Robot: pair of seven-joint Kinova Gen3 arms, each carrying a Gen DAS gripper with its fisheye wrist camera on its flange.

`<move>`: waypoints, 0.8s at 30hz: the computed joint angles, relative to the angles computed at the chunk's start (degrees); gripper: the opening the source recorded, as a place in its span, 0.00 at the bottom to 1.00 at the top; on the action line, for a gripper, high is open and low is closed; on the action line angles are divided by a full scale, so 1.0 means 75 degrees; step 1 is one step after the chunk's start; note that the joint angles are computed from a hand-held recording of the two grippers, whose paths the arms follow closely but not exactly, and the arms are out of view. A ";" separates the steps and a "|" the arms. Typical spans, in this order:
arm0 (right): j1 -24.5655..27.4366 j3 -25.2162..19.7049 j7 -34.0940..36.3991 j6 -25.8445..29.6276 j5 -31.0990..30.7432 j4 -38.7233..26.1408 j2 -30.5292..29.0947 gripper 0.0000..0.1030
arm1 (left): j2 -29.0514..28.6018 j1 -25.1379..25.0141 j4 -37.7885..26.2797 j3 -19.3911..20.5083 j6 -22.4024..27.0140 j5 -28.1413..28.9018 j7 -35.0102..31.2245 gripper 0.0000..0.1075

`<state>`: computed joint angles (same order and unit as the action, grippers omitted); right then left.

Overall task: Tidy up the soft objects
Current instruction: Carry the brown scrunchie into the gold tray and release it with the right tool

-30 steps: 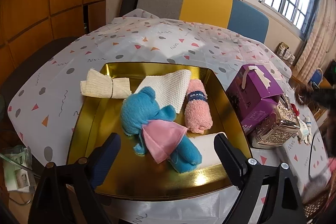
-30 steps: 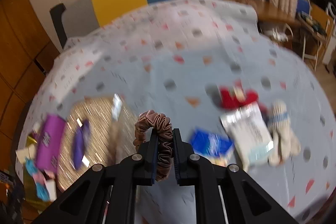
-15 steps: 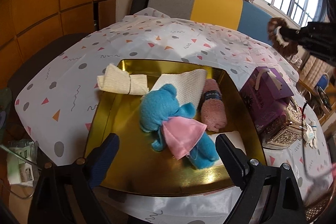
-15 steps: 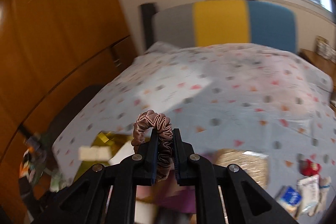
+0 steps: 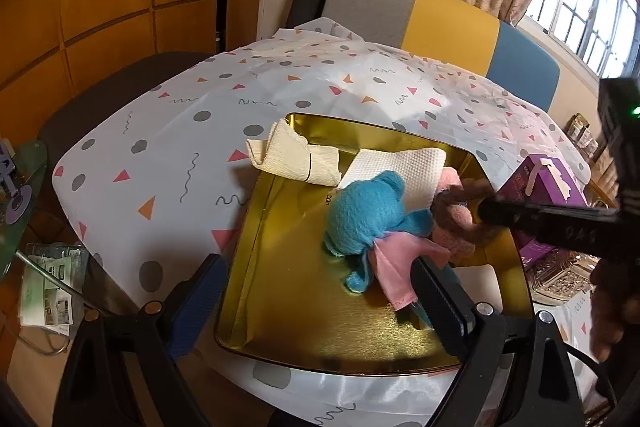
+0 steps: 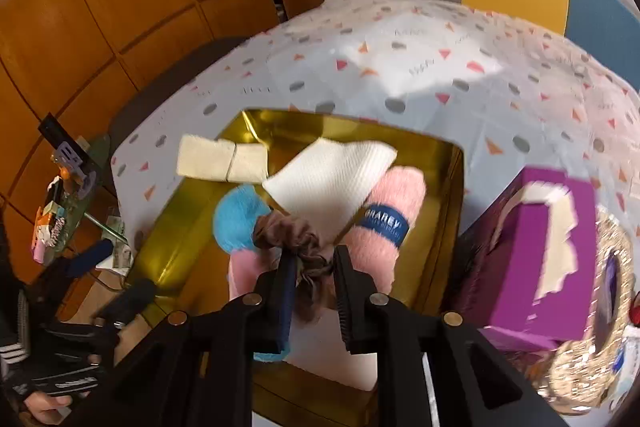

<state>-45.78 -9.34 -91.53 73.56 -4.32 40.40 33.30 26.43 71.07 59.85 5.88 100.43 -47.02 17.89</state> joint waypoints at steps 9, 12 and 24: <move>0.0382 -0.0145 -0.0084 -0.0581 -0.0357 0.0821 -0.0388 0.31 | 0.0178 0.0029 -0.0347 -0.0077 0.0010 -0.0033 -0.0388 0.87; 0.0477 -0.0168 -0.0057 -0.0964 -0.0323 0.1316 -0.0747 0.31 | 0.0221 0.0045 -0.0449 -0.0135 0.0004 -0.0035 -0.0533 0.87; 0.1047 -0.0285 0.0079 -0.3047 0.0211 0.3724 -0.2608 0.32 | 0.0628 0.0208 -0.1304 -0.0420 0.0077 -0.0048 -0.1410 0.88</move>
<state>-37.93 -11.48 -90.93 50.71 -2.74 68.33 13.74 31.13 72.63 50.07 2.73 101.01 -47.38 7.32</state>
